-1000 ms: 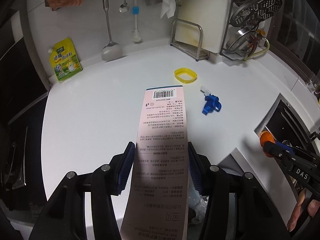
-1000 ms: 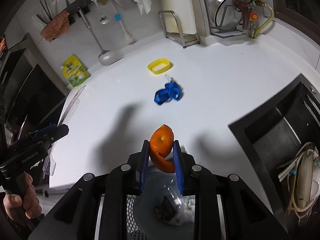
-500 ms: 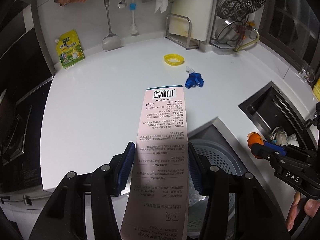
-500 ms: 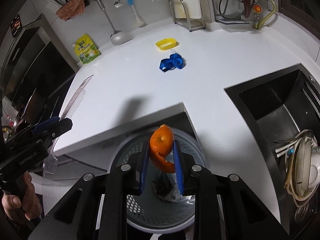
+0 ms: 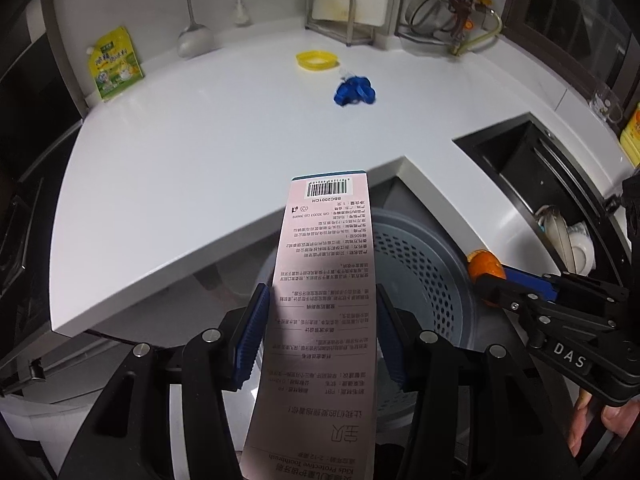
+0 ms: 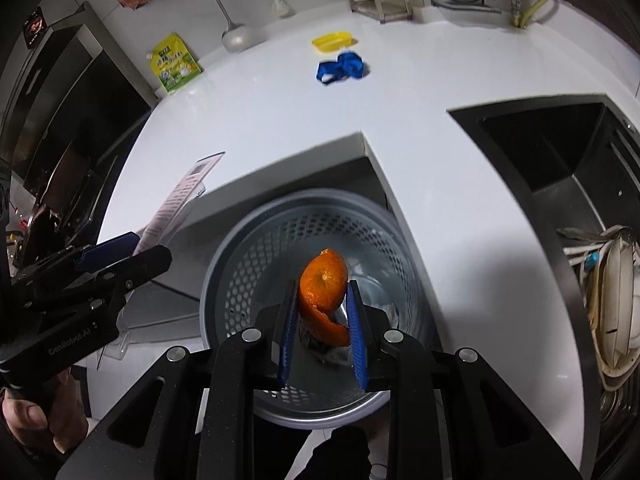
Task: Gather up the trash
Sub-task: 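Carry the receipt in the left gripper and peel in the right gripper over the bin, then open both grippers to drop the peel and receipt into the bin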
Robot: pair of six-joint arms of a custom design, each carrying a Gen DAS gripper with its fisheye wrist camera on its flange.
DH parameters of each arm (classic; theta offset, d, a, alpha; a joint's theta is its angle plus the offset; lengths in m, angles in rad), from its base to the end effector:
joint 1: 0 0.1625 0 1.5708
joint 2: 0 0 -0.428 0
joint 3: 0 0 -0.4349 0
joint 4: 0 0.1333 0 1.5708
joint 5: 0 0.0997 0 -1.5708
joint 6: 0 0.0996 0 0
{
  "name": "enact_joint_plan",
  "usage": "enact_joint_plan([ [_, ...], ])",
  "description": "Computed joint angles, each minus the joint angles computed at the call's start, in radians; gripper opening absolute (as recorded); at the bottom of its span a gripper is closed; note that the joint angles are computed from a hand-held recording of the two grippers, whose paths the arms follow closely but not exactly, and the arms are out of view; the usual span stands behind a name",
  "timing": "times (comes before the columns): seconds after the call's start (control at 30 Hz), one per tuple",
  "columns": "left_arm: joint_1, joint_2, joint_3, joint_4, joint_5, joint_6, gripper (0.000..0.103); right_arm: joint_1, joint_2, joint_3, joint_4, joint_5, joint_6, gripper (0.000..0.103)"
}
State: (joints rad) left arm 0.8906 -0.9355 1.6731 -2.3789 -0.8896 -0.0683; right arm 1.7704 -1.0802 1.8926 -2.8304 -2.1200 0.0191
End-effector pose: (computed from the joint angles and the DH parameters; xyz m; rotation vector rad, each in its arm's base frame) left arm -0.2758 -0.6525 0.1444 0.7238 2.3954 -0.4063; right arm 0.2041 -0.5988 0.1908 0.0676 -2.5737 0.6598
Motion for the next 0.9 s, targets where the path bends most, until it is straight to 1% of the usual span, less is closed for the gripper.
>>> enact_joint_plan([
  [0.33,0.004,0.006,-0.004,0.051,-0.011,-0.036,0.051,-0.015,0.007,-0.007,0.05,0.038,-0.003,0.025],
  [0.73,0.001,0.003,0.0,0.08,-0.012,-0.062,0.052,-0.017,0.001,-0.003,0.042,0.051,-0.013,0.025],
  [0.77,0.001,0.002,-0.001,0.082,-0.011,-0.063,0.052,-0.016,0.0,-0.003,0.041,0.051,-0.014,0.028],
  [0.8,0.001,0.002,-0.001,0.084,-0.009,-0.066,0.052,-0.015,0.001,-0.003,0.039,0.051,-0.013,0.034],
  [0.83,0.001,0.002,0.0,0.086,-0.007,-0.069,0.055,-0.013,0.0,-0.002,0.032,0.048,-0.013,0.04],
  [0.87,0.001,0.001,0.0,0.087,-0.005,-0.073,0.059,-0.012,-0.003,0.002,0.022,0.047,-0.014,0.051],
  [0.9,0.0,-0.001,0.003,0.085,-0.003,-0.075,0.065,-0.011,-0.005,0.006,0.012,0.049,-0.016,0.054],
])
